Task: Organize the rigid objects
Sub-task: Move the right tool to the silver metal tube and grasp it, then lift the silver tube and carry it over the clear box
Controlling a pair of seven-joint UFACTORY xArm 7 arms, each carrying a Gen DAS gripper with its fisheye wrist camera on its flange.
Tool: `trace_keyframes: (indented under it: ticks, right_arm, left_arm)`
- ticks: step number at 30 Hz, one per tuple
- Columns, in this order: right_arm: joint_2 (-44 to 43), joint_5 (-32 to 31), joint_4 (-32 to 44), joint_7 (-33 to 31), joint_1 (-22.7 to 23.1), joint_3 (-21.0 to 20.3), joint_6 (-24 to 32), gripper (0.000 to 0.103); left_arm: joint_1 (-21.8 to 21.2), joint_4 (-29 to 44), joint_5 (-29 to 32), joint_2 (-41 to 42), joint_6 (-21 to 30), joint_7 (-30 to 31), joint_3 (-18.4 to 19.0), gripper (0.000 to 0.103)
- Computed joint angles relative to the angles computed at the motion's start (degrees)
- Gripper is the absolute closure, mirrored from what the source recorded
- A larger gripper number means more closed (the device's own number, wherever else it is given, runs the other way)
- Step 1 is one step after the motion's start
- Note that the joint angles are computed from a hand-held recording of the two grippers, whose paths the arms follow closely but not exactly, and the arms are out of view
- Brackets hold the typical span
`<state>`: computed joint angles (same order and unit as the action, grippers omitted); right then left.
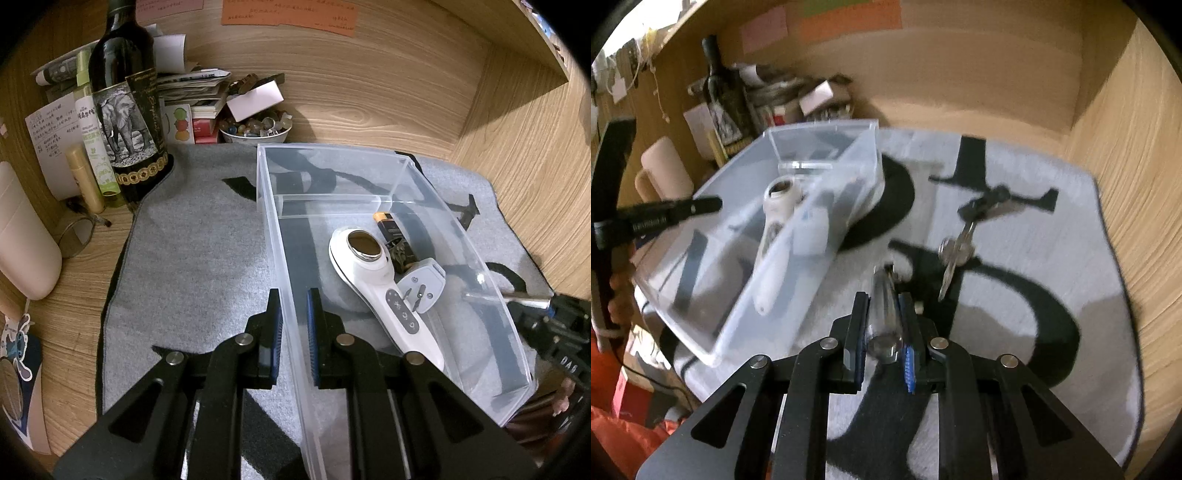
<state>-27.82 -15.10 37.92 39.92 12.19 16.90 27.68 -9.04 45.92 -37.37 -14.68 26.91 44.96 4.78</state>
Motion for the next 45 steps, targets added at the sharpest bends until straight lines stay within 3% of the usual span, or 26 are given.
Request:
trace_keyframes:
  ticks: [15,30,39,45]
  right_arm:
    - [0.65,-5.60,4.88,1.83,-3.97,1.74,-2.42,0.089]
    - [5.99,-11.50,13.65,2.92,-5.61,4.60,-9.59,0.089]
    - [12.30,-9.69,17.73,-1.15,-0.53,2.99,-10.89,0.088]
    - [17.75,0.05,19.32,-10.48,6.97,-1.69,-8.92,0.088]
  left_arm:
    - [0.02,-0.04,0.14,-0.04,-0.05,-0.18,-0.08,0.091]
    - [-0.04,-0.08,0.12,-0.15,0.06,-0.30,-0.05,0.091]
    - [-0.09,0.01,0.17,-0.05,-0.02,-0.48,-0.13,0.091]
    - [-0.25,0.07,-0.08,0.00,0.02,-0.54,-0.20,0.091]
